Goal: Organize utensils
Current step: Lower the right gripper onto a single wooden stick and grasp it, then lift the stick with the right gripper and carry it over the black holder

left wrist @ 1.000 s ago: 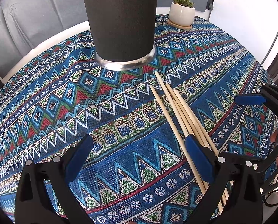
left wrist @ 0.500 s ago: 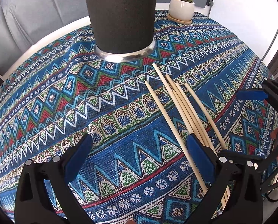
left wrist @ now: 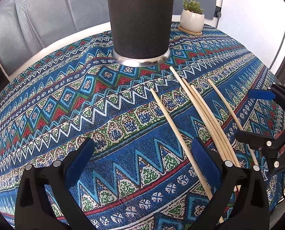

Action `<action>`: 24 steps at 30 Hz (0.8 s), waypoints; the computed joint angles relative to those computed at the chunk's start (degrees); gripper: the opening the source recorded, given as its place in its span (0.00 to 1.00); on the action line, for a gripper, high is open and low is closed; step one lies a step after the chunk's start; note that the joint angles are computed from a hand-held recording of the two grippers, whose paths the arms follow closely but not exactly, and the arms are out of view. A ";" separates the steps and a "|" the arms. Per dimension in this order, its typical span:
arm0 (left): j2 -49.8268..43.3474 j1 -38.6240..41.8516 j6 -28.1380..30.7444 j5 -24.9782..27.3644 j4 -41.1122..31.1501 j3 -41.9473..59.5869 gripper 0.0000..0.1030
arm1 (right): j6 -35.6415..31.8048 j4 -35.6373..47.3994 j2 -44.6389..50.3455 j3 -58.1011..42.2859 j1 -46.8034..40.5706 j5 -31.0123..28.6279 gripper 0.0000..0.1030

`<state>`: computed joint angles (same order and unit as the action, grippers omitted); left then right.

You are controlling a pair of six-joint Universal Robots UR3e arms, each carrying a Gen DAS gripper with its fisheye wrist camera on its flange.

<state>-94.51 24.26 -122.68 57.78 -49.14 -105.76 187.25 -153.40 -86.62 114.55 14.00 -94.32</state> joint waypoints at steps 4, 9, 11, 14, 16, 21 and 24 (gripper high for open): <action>0.35 0.24 0.31 -0.18 -0.09 -0.41 0.96 | 0.61 -0.70 0.39 -0.02 0.37 -0.61 0.94; 5.77 3.63 9.74 -4.14 -6.73 -3.34 0.59 | -4.04 4.16 -1.38 -0.83 -1.42 2.67 0.90; 7.51 5.03 12.90 -5.02 -9.54 -4.09 0.46 | -5.20 4.03 -2.84 0.40 -2.06 3.34 0.76; 7.52 6.88 15.45 -4.85 -14.68 -1.91 0.37 | -7.07 4.81 -6.78 2.80 -4.78 4.94 0.22; 6.70 8.03 16.13 -4.34 -17.51 0.28 0.23 | -8.72 4.24 -9.35 5.53 -7.80 6.97 0.06; -2.03 10.80 15.06 -3.08 -34.67 15.08 0.05 | -12.84 7.29 -14.22 8.80 -14.90 15.31 0.04; -4.48 12.69 15.47 -3.72 -41.46 19.27 0.05 | -13.95 6.83 -15.98 11.23 -18.59 19.98 0.04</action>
<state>-98.99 36.95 -107.21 54.06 -90.59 -86.49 173.31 -146.57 -102.60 125.78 -4.59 -74.35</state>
